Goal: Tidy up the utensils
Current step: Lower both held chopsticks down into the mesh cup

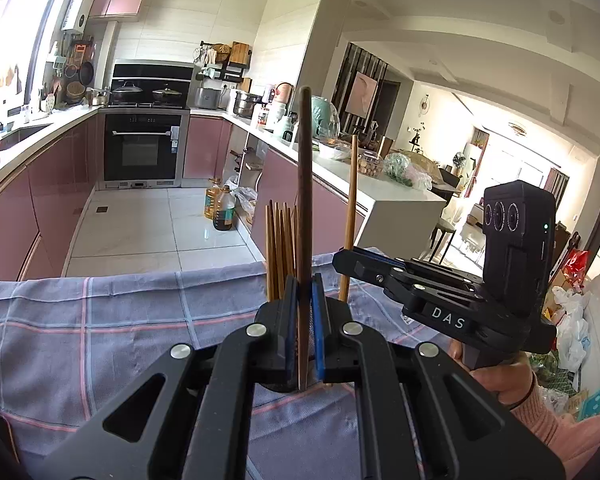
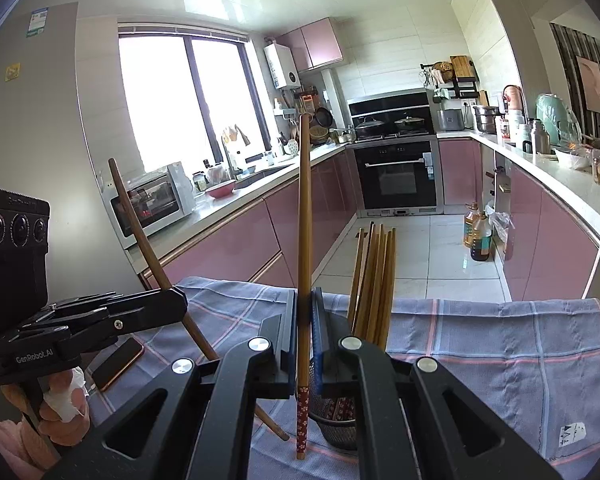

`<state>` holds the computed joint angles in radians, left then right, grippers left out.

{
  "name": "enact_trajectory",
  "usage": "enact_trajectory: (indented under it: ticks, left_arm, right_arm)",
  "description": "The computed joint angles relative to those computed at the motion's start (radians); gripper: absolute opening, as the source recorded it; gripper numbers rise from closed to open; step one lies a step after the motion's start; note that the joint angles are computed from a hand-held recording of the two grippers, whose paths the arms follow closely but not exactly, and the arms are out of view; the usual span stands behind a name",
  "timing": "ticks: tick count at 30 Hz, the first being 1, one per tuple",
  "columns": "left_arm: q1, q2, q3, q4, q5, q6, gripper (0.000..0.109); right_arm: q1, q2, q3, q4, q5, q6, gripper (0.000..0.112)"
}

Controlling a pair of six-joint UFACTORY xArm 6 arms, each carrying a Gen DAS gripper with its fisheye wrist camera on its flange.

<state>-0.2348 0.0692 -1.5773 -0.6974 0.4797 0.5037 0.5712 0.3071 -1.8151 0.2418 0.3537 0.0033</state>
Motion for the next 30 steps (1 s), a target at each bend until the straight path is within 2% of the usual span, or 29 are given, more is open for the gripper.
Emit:
enact_trajectory:
  ticks: [20,30]
  left_arm:
    - [-0.019,0.066,-0.112,0.073,-0.017,-0.075,0.008]
    - [-0.024,0.093,-0.141,0.161,-0.002,-0.148,0.008]
  right_arm:
    - [-0.011,0.054,-0.084,-0.063,0.009,0.055,0.006]
    - [-0.013,0.099,-0.130,-0.179,0.023,0.164,0.006]
